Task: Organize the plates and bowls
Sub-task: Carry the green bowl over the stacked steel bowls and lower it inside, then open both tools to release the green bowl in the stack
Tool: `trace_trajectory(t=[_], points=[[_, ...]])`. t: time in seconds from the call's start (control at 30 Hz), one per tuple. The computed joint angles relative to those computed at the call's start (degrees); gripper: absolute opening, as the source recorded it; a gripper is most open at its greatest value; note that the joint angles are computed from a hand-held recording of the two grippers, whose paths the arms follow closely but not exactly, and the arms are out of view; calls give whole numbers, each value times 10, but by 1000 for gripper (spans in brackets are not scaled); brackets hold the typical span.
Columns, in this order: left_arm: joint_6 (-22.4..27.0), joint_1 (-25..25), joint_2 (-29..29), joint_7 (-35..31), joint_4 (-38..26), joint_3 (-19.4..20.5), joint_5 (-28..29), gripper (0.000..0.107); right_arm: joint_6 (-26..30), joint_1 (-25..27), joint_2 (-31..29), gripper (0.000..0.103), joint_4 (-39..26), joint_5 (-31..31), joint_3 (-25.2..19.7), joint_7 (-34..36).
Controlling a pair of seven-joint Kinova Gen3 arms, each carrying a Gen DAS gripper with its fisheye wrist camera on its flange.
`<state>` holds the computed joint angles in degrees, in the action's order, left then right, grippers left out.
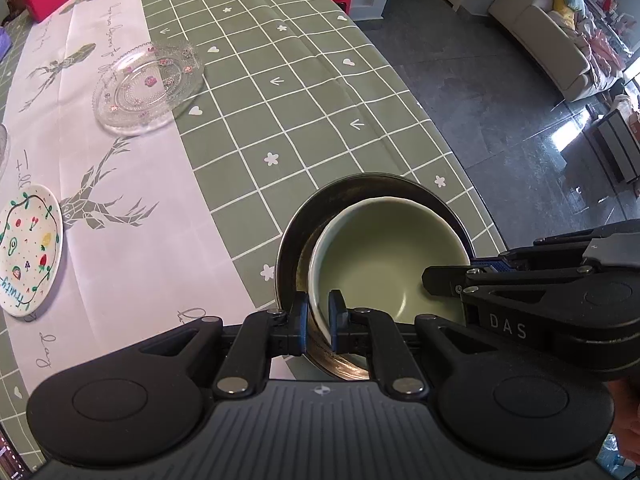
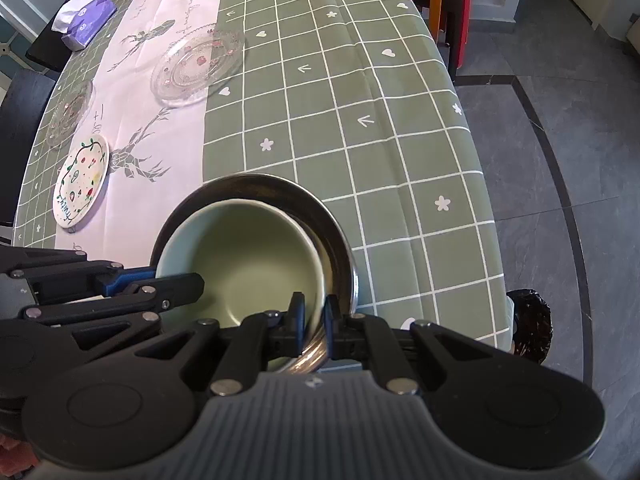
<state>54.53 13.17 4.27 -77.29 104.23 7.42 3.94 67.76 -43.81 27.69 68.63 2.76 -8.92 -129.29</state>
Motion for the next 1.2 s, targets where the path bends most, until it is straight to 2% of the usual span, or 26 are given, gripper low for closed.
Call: trace_trajectory(t=[0.53, 0.83, 0.93, 1.2], points=[[9, -10, 9, -15, -6, -4, 22, 12, 26, -2, 13, 12, -24, -3, 1, 7], [17, -15, 8, -28, -10, -5, 33, 17, 32, 0, 11, 15, -29, -7, 1, 15], [8, -15, -3, -29, -8, -5, 32, 23, 31, -6, 7, 20, -31, 1, 3, 14], [6, -18, -24, -41, -13, -6, 36, 23, 34, -14, -10, 23, -38, 18, 5, 8]])
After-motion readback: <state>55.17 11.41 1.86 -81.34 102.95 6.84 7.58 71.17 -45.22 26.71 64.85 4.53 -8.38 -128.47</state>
